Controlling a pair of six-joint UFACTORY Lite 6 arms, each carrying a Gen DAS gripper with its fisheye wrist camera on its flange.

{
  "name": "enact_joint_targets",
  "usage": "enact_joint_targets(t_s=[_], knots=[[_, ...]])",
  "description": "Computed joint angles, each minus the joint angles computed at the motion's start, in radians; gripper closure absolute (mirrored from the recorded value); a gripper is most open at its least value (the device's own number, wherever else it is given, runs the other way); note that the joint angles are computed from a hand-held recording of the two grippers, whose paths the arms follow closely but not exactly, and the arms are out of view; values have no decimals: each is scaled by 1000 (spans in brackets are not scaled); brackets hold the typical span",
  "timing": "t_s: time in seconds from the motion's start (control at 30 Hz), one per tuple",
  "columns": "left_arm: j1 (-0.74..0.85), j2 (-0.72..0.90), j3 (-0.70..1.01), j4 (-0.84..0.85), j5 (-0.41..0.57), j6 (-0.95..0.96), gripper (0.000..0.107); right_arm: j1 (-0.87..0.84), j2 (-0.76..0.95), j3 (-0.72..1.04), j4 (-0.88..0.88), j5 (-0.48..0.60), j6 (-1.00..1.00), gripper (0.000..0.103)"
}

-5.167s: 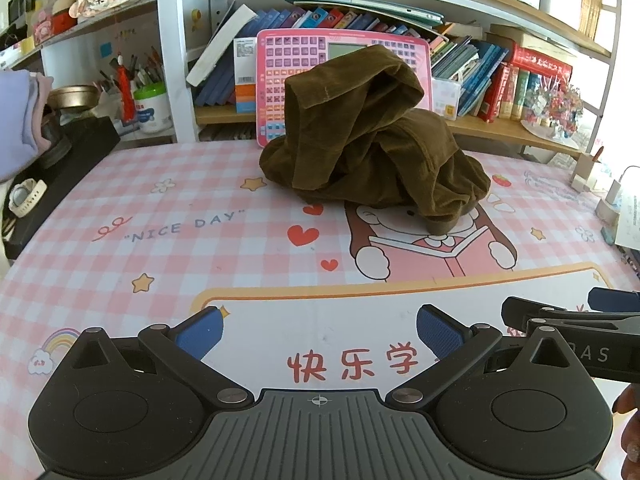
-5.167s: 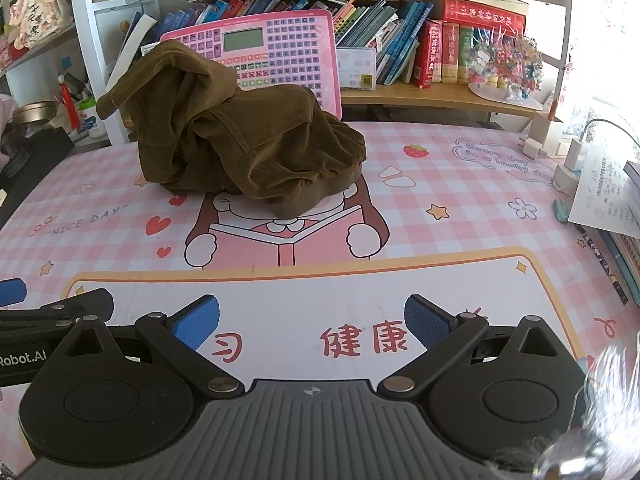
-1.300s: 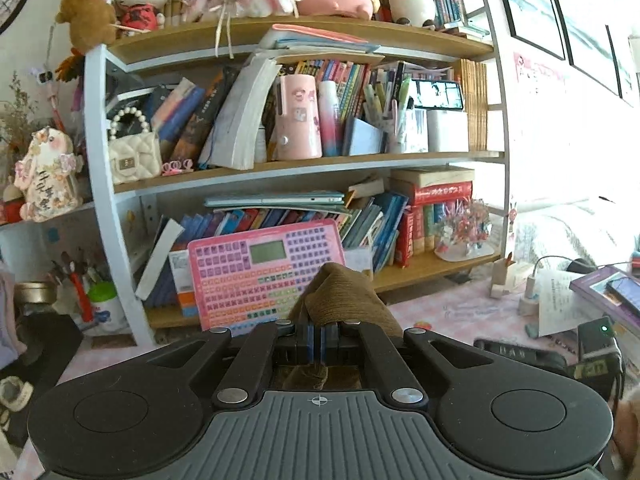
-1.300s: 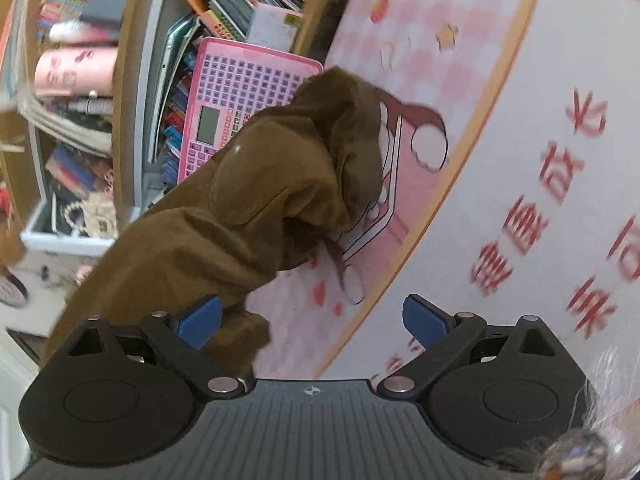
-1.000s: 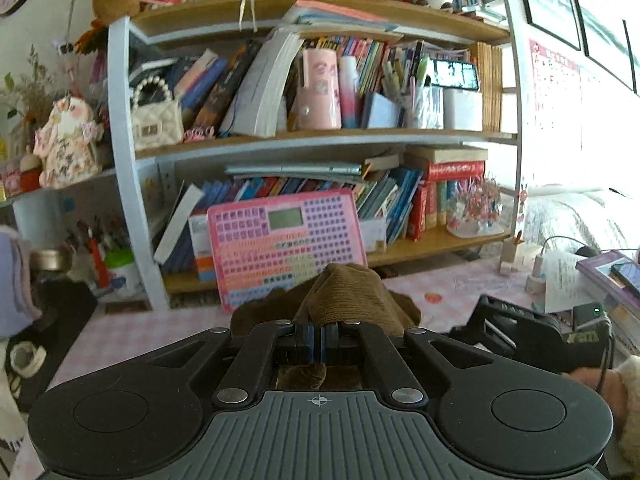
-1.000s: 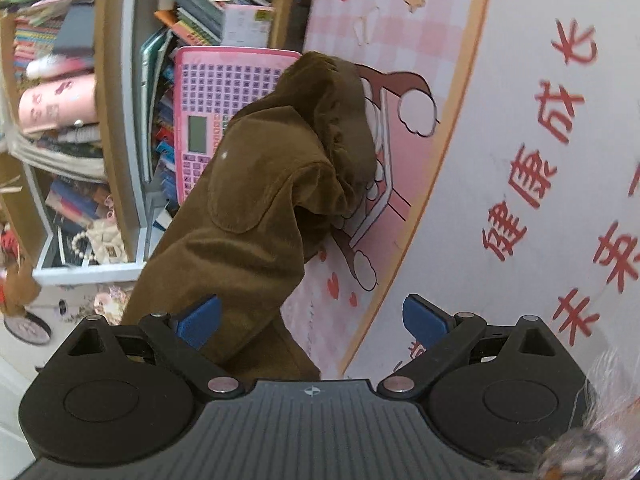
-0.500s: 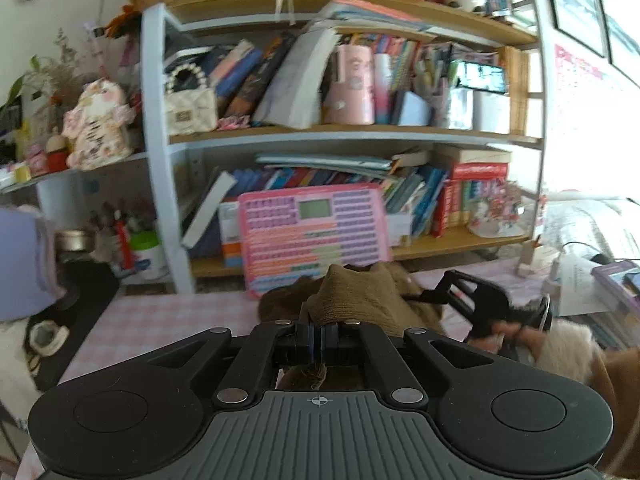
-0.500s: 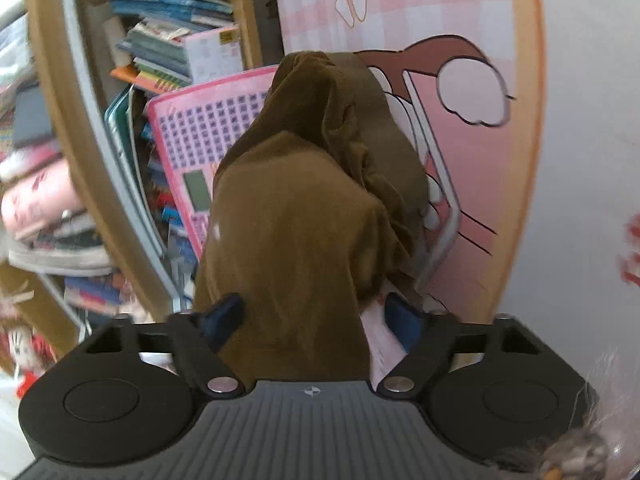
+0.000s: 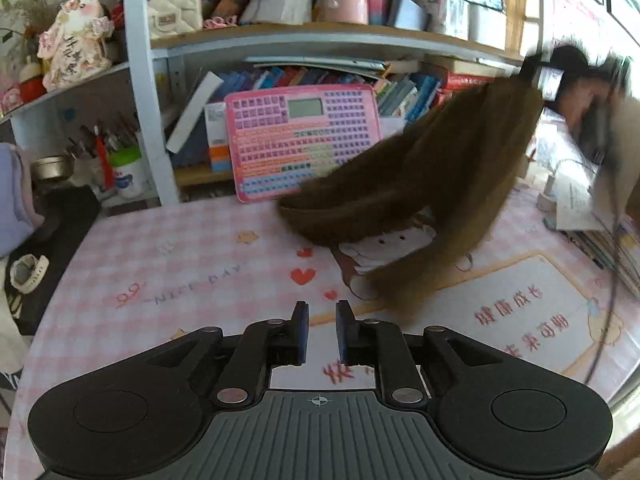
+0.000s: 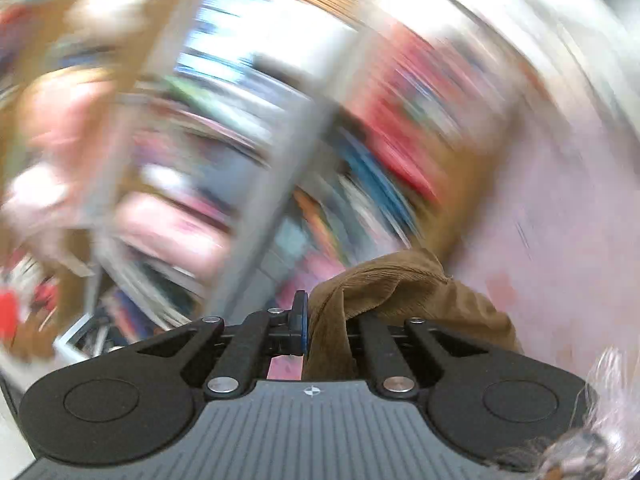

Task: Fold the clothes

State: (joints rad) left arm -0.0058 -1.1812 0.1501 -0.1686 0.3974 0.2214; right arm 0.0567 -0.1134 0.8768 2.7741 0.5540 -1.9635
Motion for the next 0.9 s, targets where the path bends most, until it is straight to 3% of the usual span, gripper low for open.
enact_joint_targets(t_s=[0.1,0.17,0.23,0.37,0.57,0.67,0.73,0.9], knots=[[159,68,24,-289,-39,314,90,97,-69,167,-130,-79,-253,97],[272,117,41,-495,-47,523,90,210,-74,223,-340,-123,-270,97],[416,160,59,-702,10,733,90,351,-47,270,-549,-198,-261,97],[735,299,88,-1017,207,1126,87,592,90,152,-958,-317,46,97],[876,401,78,-1014,280,1237,82,782,396,56,-1402,-353,674,96],[856,443,77,-1015,259,1264,71,817,375,20,-1367,-354,763,92],[831,483,84,-1036,236,1295,70,834,361,10,-1327,-376,793,90],[761,573,97,-1074,172,1345,58,837,337,-60,-968,-391,524,88]])
